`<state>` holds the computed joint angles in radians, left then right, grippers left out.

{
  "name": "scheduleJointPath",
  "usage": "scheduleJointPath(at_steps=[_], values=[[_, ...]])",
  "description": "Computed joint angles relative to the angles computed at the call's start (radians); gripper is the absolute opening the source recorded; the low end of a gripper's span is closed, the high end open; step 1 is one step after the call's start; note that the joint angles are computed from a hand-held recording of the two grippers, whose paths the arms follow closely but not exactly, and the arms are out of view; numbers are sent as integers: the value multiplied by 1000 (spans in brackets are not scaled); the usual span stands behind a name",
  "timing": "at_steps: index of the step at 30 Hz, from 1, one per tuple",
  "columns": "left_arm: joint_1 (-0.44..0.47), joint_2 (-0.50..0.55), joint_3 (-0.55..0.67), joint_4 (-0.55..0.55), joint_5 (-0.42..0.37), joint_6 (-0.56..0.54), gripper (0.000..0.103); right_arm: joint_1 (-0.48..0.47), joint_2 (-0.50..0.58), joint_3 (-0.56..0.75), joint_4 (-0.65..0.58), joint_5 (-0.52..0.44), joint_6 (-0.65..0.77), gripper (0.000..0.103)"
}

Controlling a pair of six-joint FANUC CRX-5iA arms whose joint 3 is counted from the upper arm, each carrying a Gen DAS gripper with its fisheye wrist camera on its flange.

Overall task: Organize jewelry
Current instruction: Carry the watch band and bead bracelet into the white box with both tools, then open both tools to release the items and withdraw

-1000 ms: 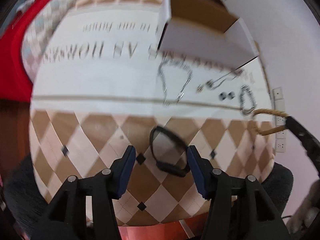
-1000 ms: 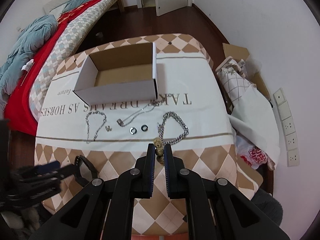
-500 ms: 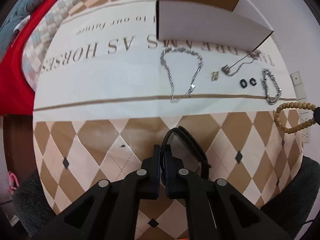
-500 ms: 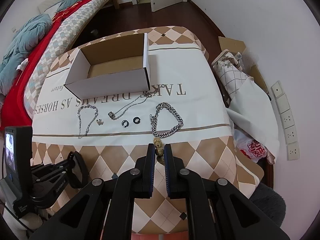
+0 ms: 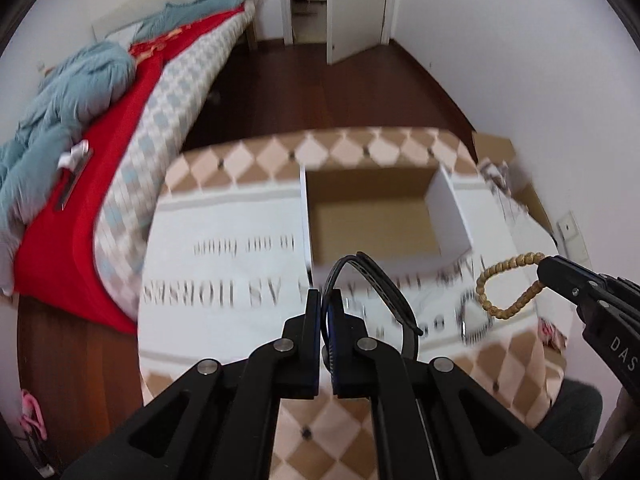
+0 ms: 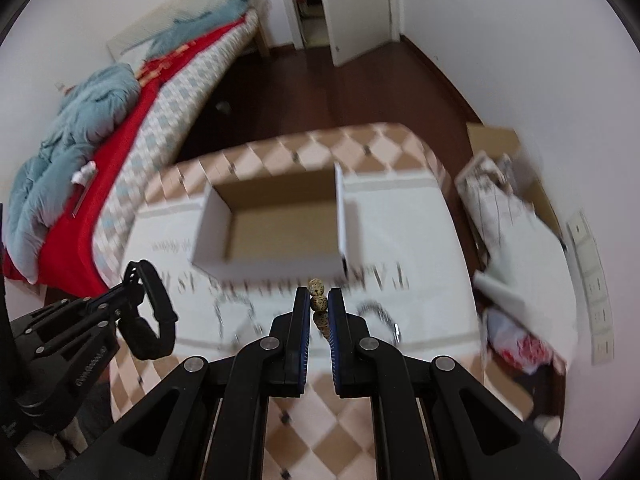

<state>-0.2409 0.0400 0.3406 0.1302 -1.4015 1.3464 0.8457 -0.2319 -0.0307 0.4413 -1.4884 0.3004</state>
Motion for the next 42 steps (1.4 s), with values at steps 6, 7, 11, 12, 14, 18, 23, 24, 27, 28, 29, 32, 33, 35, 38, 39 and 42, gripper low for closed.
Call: scheduleJointPath(at_steps=[6,7,11,12,14,18,23,24,27,28,29,32,33,35,38,39,42], values=[[-18,126,116,-1,10,18,1,-139,92,90,-39,102,131,9],[-19,148,133,4,3,20,1,-162,105,102,-61,120,149,9],[-20,226,187,22,-20,35,1,-260,168,151,-166,170,232,9],[-17,249,203,39,-34,35,1,-279,180,159,-193,179,250,9],[-13,285,230,58,-57,48,1,-311,205,173,-238,190,284,9],[-8,340,268,91,-79,57,2,-359,243,198,-311,204,346,9],[-3,406,333,124,-136,80,8,-409,272,227,-410,211,405,10],[0,416,340,138,-145,85,8,-418,271,226,-426,219,404,10],[-3,429,369,135,-158,87,10,-425,278,232,-433,213,408,16],[-6,429,377,126,-159,88,18,-424,280,235,-428,206,407,24],[-7,427,380,122,-155,89,24,-420,278,235,-416,201,400,32],[-9,399,368,86,-115,100,56,-396,270,229,-350,172,371,39],[-13,387,365,59,-101,106,68,-382,269,226,-318,155,361,46],[-25,359,357,-12,-73,120,84,-354,268,219,-251,115,346,65],[-38,318,322,-96,-37,135,98,-304,275,204,-150,35,311,89],[-40,307,310,-116,-29,137,100,-291,279,199,-127,18,305,93],[-49,258,250,-176,7,139,101,-257,281,172,-81,-24,280,103]])
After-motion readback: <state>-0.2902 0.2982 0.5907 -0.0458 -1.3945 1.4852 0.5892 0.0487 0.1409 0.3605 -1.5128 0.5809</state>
